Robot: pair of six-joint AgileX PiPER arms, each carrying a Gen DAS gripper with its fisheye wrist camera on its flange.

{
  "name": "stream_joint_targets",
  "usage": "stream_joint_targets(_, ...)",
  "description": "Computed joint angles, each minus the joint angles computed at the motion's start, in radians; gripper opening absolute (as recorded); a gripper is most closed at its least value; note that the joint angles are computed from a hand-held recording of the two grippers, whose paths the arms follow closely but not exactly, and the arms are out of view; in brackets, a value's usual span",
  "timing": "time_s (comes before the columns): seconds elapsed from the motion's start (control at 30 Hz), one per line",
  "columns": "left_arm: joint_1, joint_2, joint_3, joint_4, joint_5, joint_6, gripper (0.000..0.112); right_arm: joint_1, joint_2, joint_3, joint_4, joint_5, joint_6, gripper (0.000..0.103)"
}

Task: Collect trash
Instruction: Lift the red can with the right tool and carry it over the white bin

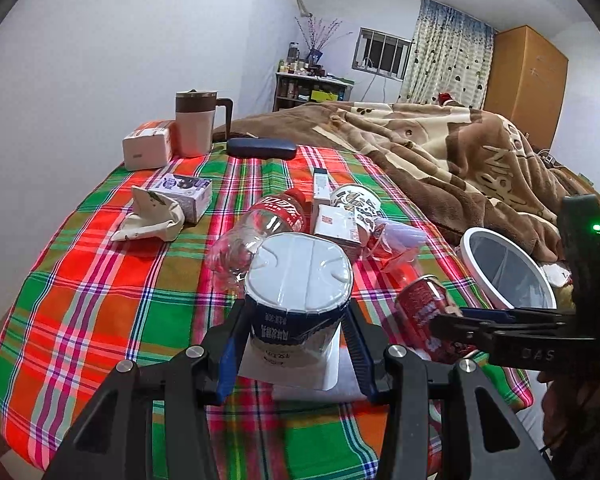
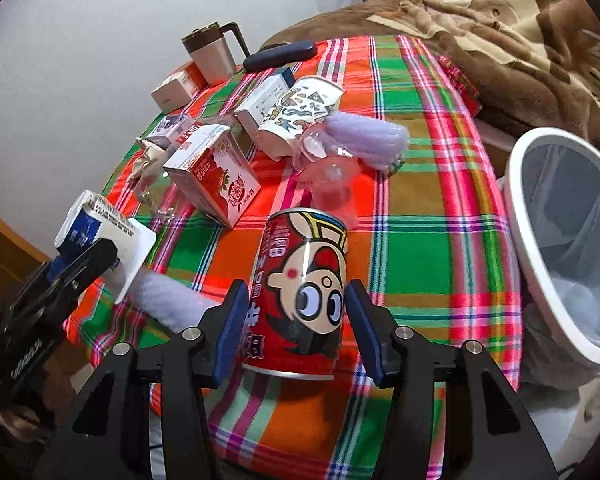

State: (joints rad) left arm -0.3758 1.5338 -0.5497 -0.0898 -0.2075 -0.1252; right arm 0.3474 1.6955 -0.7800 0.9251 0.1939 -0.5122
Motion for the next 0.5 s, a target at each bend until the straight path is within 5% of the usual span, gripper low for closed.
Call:
stream_joint_targets(0.2,-0.024,-0.020,-0.001,-0.118,0.010,0.109,0.047,-0.018,0.039,-0.005,0.284,0.018,-0.259,0.056)
stream_joint_targets(0.5,-0.062,-0.027,-0.018,-0.243,0.025,0.232,0.047,0.010,-0.021,0.050,0.352,-0.050,-0.359,0.055)
